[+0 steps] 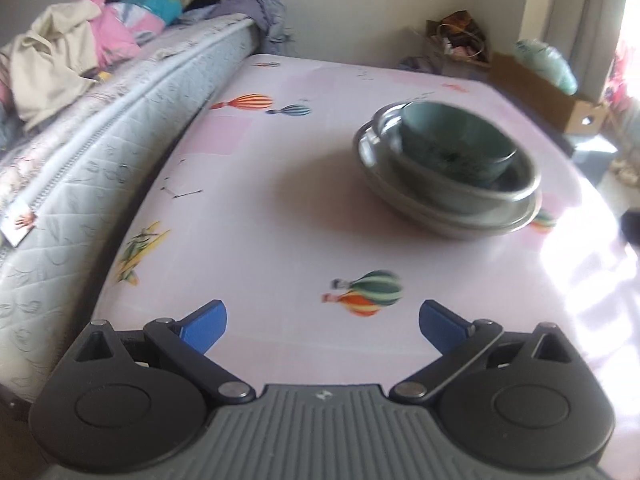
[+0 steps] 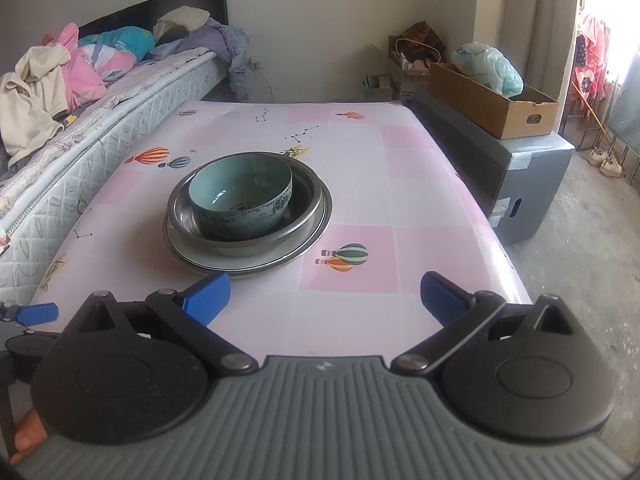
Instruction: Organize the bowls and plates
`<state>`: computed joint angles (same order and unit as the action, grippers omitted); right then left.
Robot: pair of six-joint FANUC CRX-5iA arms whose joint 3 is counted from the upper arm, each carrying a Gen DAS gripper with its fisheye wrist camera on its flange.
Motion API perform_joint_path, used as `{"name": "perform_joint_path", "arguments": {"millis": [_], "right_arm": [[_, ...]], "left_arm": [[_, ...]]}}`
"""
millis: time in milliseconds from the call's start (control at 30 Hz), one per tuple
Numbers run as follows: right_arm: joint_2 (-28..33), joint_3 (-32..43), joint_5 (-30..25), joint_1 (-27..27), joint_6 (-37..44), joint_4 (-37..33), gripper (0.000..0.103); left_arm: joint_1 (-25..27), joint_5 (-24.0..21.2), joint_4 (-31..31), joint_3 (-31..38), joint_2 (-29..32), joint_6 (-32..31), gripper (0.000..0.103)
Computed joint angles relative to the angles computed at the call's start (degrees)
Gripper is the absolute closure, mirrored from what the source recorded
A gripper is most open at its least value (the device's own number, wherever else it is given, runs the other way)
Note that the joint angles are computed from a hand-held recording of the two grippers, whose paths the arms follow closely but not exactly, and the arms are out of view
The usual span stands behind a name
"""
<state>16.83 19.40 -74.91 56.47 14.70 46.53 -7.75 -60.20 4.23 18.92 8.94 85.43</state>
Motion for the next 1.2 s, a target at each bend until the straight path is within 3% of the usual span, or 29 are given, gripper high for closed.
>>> {"name": "perform_joint_path", "arguments": {"millis": [167, 533, 1200], "right_arm": [[0.09, -0.02, -1.30, 0.31, -1.45, 1.24, 0.001], [0.80, 0.90, -1.45, -0.42, -0.13, 2.74, 0.001], [3.37, 4.54, -3.05, -1.27, 2.42, -0.99, 0.001]], "left_arm": [[1.20, -0.84, 4.31, 2.56, 0.96, -0.59, 0.000], [0.62, -0.79, 1.11, 7.74, 1.76, 0.81, 0.000], [0.40, -3.64, 0.93, 9.42, 3.29, 1.73, 0.000]]}}
